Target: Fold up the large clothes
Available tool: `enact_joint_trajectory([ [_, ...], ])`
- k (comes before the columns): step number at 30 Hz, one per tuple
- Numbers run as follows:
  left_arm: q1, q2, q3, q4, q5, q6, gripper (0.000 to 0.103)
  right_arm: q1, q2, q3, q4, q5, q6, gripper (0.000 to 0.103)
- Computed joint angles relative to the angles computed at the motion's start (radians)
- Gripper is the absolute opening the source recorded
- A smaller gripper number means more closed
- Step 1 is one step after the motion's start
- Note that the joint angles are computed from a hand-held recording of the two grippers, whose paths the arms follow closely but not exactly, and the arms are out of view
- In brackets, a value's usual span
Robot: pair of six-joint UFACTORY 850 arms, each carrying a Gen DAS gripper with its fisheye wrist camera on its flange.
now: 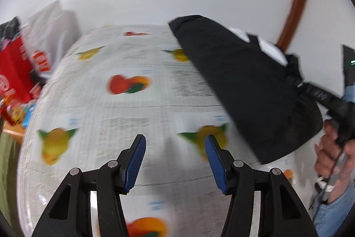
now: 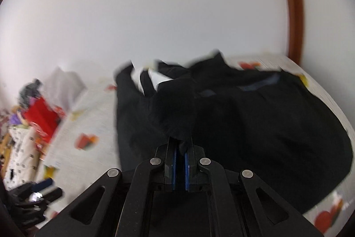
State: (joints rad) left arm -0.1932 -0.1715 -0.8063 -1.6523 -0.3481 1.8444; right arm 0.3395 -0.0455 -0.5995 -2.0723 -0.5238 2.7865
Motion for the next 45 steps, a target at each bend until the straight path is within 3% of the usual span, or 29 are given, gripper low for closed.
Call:
enact_joint_trajectory([
  [3,-0.051,-0.007,-0.005,0.035,-0.017,-0.03,0.053,-0.018,-0.024,-0.001,0.115,0.02,-0.112,0.005],
  [11,-0.162,-0.038,-0.023,0.14,-0.024,-0.133,0.053,-0.051,-0.025,0.05,0.032,0.036,-0.061,0.013],
  [18,-0.21,-0.085,-0.059,0.248,-0.013,-0.252,0.053,-0.072,0.07,0.144,0.018,-0.024,-0.125,0.04],
  [23,-0.245,-0.108,-0.065,0.222,0.017,-0.247,0.053,-0.131,0.107,0.194,0.119,-0.049,-0.268,0.04],
  [26,-0.261,-0.11,-0.059,0.159,0.044,-0.19,0.053,-0.179,0.096,0.207,0.156,-0.021,-0.326,0.04],
  [29,-0.271,-0.111,-0.059,0.13,0.059,-0.171,0.053,-0.211,0.072,0.209,0.164,0.017,-0.343,0.039],
  [32,-0.273,-0.111,-0.057,0.089,0.068,-0.137,0.048,-0.2,0.049,0.205,0.177,0.003,-0.364,0.035],
  [36,-0.257,-0.101,-0.047,0.055,0.068,-0.122,0.03,-0.189,0.014,0.185,0.176,0.016,-0.369,0.01],
  [38,-0.246,-0.105,-0.055,0.11,0.062,-0.19,0.021,-0.157,-0.009,0.165,0.223,-0.002,-0.417,0.003],
  [41,-0.226,-0.098,-0.048,0.112,0.05,-0.195,0.012,-0.109,-0.051,0.127,0.32,-0.054,-0.513,0.002],
  [45,-0.194,-0.081,-0.028,0.052,0.05,-0.13,0.01,-0.096,-0.049,0.113,0.293,-0.013,-0.482,0.002],
])
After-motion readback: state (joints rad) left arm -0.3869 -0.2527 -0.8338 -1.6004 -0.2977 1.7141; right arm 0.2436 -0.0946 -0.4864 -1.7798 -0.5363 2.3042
